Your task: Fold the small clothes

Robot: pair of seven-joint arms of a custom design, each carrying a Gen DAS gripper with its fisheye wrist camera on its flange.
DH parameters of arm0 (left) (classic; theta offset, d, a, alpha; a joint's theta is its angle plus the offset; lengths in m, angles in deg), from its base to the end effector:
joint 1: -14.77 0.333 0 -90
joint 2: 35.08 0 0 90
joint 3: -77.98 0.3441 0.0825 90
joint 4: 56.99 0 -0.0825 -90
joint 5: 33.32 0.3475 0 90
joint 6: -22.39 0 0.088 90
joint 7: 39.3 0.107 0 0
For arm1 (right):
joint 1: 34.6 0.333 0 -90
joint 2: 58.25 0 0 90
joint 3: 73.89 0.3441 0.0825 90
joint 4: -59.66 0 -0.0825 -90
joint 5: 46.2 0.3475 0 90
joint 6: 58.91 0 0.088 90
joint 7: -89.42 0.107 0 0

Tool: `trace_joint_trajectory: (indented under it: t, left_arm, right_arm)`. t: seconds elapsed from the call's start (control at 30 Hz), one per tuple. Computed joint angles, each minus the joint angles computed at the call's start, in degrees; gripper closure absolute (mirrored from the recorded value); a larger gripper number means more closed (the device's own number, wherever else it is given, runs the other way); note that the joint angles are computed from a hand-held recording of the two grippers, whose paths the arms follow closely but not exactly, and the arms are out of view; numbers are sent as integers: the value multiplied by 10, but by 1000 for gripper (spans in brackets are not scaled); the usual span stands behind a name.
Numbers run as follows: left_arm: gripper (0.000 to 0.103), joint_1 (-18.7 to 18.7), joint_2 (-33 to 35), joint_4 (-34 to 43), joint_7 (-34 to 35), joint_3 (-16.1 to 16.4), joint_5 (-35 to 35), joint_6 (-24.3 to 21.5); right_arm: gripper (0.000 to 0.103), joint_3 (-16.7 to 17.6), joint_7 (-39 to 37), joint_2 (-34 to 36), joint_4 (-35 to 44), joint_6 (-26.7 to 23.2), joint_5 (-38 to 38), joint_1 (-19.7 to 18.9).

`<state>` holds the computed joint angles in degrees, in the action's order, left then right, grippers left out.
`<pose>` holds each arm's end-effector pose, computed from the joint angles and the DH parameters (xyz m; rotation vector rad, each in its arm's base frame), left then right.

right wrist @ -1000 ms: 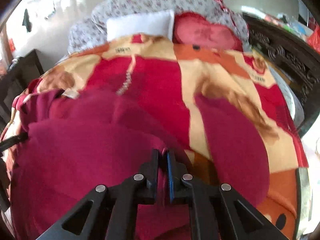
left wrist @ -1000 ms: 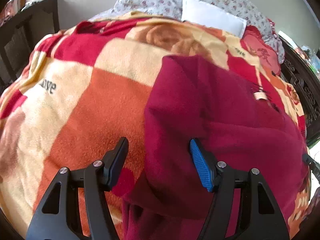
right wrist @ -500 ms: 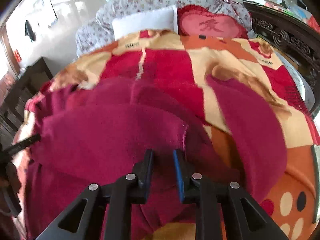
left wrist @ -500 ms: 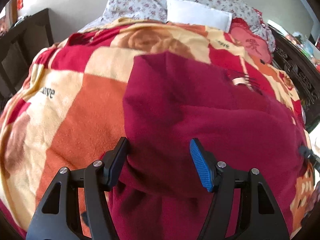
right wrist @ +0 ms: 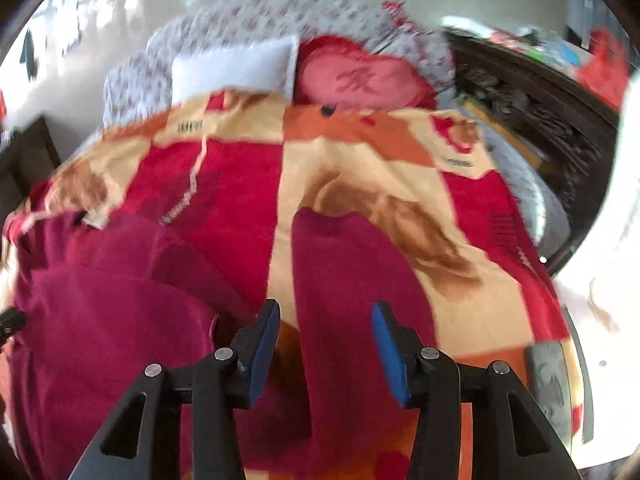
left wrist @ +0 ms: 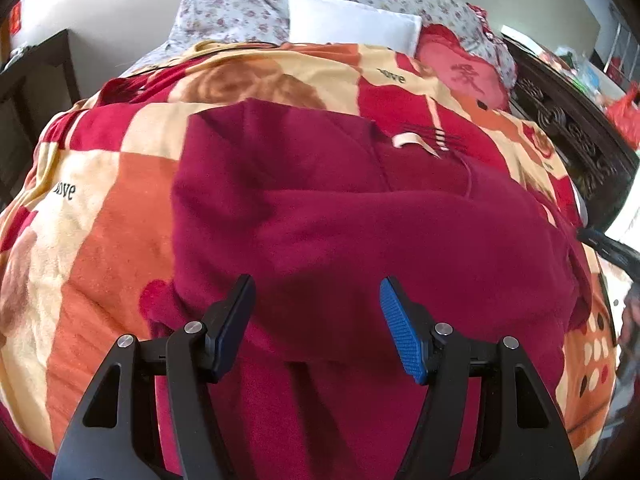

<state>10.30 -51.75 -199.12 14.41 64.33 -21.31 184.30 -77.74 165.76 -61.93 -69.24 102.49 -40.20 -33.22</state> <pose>0.4187 -0.1564 0.5126 -2.0061 1.7676 -0.7341 0.5250 -0.0285 0.5139 -1.9612 1.7642 -0.6321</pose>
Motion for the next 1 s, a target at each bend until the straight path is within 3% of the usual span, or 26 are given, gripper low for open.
trace_joint_trajectory:
  t: [0.1, 0.13, 0.2, 0.23, 0.37, 0.47, 0.57, 0.67, 0.7, 0.8, 0.9, 0.93, 1.0]
  left_arm:
    - [38, 3, -4, 3, -4, -6, 11, -8]
    - [38, 1, -5, 3, -1, -4, 10, -10]
    - [38, 2, -6, 3, 1, -3, 13, -13]
    - [38, 9, -7, 3, -7, -8, 23, -15]
    - [38, 10, -5, -1, -20, -2, 19, -11]
    - [38, -2, -3, -5, -19, 5, -6, -3]
    - [38, -12, -3, -6, -13, 1, -15, -3]
    - [38, -13, -4, -4, -16, -11, -2, -6]
    - [38, -16, -4, -2, -15, -13, -1, -7]
    - [38, -22, -4, 3, -12, -14, -1, -10]
    - [38, -23, -7, 5, -12, -15, 3, -8]
    - [38, -24, -6, 7, -13, -16, 3, -10]
    - [38, -29, -5, 8, -9, -11, -4, -12]
  right_arm:
    - [59, -9, -29, 51, 42, -18, 39, 5]
    - [77, 1, -76, 66, 62, -43, 107, -9]
    - [88, 6, -137, 66, 71, -64, 197, -26]
    - [98, 6, -162, 55, 66, -64, 231, -31]
    - [98, -25, -222, -38, 0, -34, 329, -39]
    - [98, -39, -168, -110, -64, -7, 264, -66]
    - [98, -19, -54, -154, -112, -17, 124, -147]
    - [85, -10, 35, -182, -142, -28, 37, -208]
    - [83, -21, 46, -192, -150, -28, 32, -209]
    - [80, -65, 57, -222, -166, -24, 41, -181]
    - [75, -139, 2, -241, -163, -32, 120, -80]
    - [67, -166, -27, -240, -158, -46, 158, -39]
    - [65, -184, -57, -220, -142, -67, 213, 0]
